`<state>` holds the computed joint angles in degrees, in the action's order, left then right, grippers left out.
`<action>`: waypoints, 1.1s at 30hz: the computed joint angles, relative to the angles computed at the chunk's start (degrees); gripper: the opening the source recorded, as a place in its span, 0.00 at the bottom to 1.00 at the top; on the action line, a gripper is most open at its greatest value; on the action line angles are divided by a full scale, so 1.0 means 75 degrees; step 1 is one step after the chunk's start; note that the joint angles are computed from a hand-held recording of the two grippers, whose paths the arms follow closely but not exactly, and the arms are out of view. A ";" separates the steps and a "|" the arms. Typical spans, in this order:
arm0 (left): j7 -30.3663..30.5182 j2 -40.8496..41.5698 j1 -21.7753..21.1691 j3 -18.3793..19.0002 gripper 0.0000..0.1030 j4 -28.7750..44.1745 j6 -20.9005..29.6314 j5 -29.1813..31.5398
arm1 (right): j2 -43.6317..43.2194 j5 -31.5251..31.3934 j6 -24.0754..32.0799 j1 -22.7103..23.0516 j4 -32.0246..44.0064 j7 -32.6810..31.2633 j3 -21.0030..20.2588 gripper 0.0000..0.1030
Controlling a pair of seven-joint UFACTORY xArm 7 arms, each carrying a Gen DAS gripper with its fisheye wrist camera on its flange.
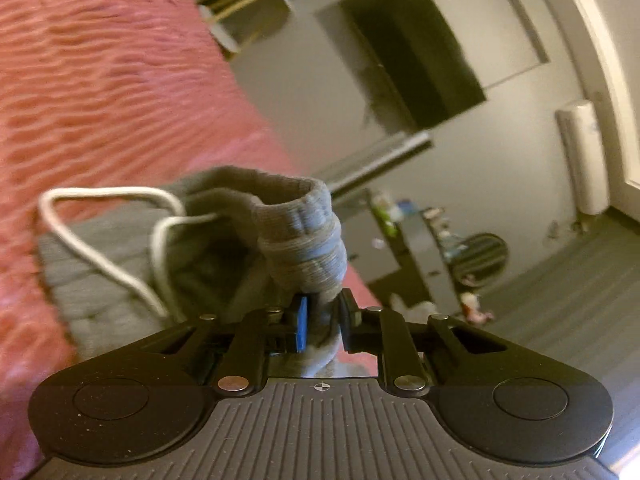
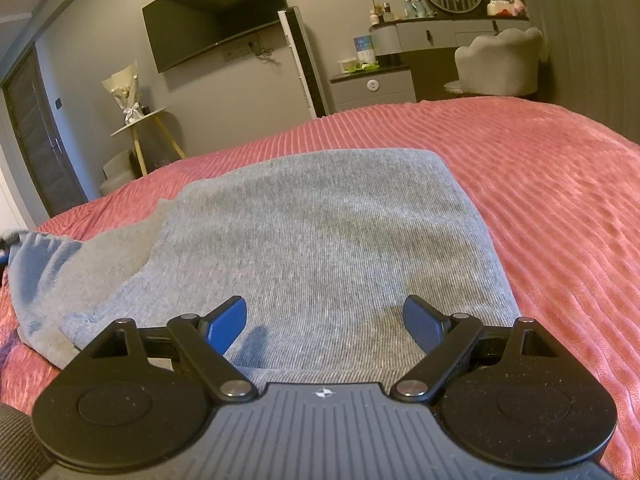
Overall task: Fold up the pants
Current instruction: 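Grasp the drawstring waistband with the left tool and hold it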
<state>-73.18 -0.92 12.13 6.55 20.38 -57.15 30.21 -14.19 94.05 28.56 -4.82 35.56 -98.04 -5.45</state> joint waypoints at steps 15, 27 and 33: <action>-0.0248 -0.0028 0.0182 0.0208 0.34 -0.0416 0.1016 -0.0151 | 0.0058 -0.0015 0.0084 -0.0052 0.0052 0.0070 -0.0033 0.84; -0.0406 -0.0091 0.0370 0.0130 0.38 -0.1120 0.0604 -0.0581 | 0.0131 -0.0084 0.0105 -0.0061 0.0123 0.0063 -0.0044 0.84; -0.0523 -0.0212 0.0419 0.0499 0.36 -0.1286 0.0476 -0.0326 | 0.0115 -0.0078 0.0106 -0.0067 0.0109 0.0054 -0.0045 0.84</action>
<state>-77.10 -2.51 15.27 10.30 10.73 -53.58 27.77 -13.33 93.46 29.35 -5.33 36.38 -97.63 -5.79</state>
